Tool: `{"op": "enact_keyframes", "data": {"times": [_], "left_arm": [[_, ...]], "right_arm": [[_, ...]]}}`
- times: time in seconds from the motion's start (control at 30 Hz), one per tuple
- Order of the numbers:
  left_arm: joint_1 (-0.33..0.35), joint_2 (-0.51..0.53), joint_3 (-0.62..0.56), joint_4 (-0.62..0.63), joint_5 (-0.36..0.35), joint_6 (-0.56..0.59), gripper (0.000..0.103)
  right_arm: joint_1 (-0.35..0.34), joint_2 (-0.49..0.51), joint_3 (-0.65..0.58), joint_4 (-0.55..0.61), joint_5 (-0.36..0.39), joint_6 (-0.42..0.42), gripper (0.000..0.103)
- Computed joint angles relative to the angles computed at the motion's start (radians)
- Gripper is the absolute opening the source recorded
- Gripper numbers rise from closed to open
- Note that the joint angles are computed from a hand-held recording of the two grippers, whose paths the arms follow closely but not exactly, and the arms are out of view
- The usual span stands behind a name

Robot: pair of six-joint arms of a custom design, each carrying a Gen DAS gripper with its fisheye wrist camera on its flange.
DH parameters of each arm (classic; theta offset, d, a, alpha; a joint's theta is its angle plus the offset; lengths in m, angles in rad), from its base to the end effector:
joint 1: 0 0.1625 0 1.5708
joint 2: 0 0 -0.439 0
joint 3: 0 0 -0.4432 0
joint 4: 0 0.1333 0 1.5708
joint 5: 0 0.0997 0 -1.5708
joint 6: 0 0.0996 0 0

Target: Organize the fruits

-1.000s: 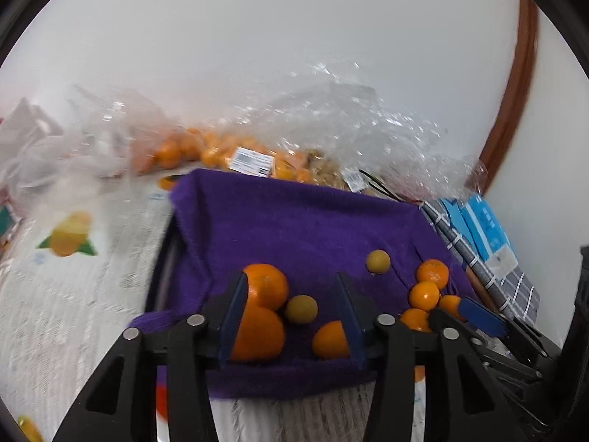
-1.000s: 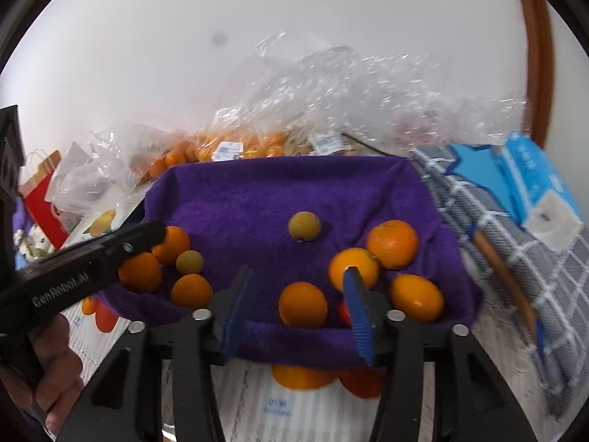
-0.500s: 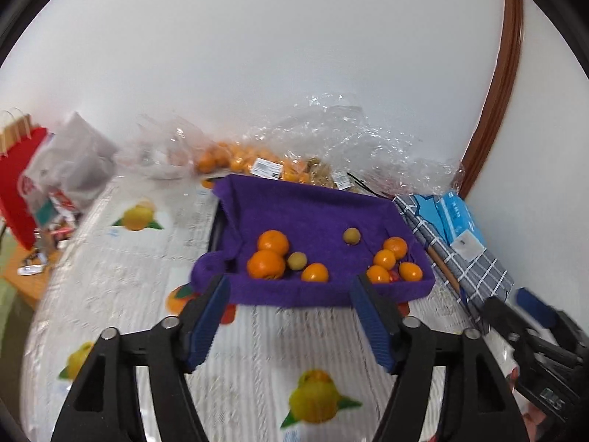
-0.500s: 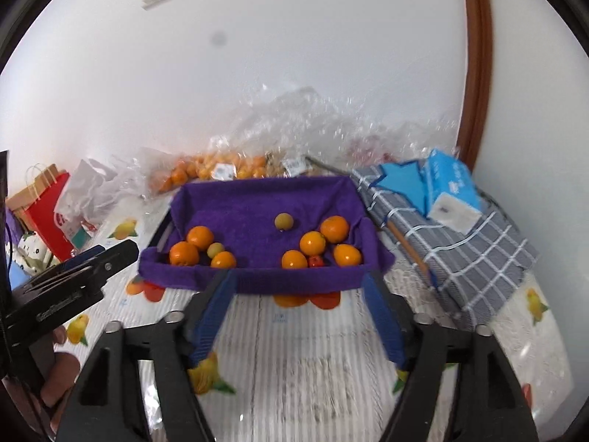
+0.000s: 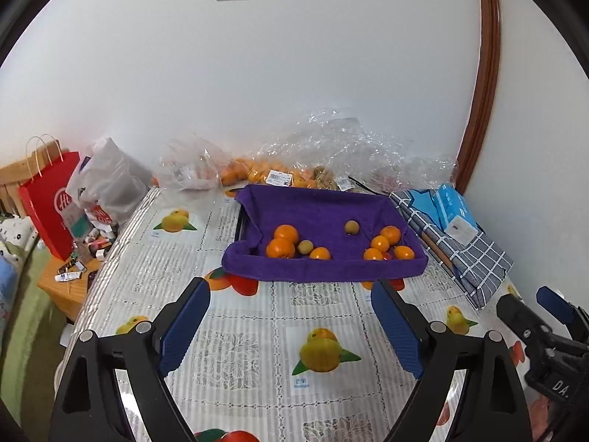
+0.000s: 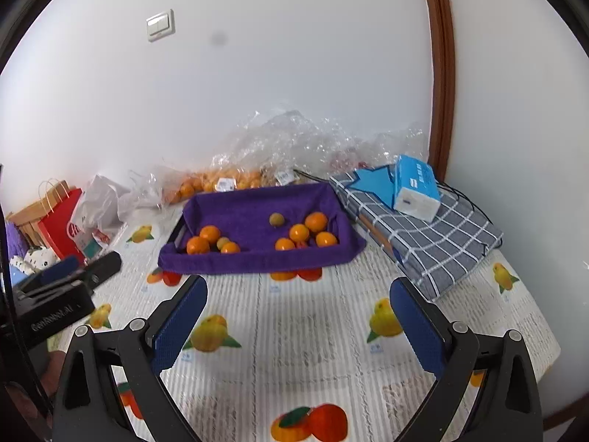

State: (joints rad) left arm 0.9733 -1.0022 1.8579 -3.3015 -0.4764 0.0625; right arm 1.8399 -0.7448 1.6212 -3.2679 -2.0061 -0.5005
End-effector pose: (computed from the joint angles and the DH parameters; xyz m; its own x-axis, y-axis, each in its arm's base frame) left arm -0.1688 -0.6423 0.2450 -0.7388 -0.2722 -0.6164 0.4075 0.5480 -0.7305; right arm 0.2849 -0.6895 0.1309 -0.7519 -0.2659 0.6033 -0.6178 0.6036 -0.5039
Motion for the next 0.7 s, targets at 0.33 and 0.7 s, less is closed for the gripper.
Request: {"op": "enact_keyframes", "data": {"times": [0.33,0.7], "left_arm": [[-0.021,0.011,0.005,-0.019,0.035,0.02,0.089],[-0.023,0.012,0.002,-0.014,0.025,0.012,0.089]], "right_arm": [[-0.005,-0.023,0.033,-0.008,-0.007,-0.001,0.099],[0.001,-0.028,0.035,-0.009,-0.028,-0.007,0.099]]}}
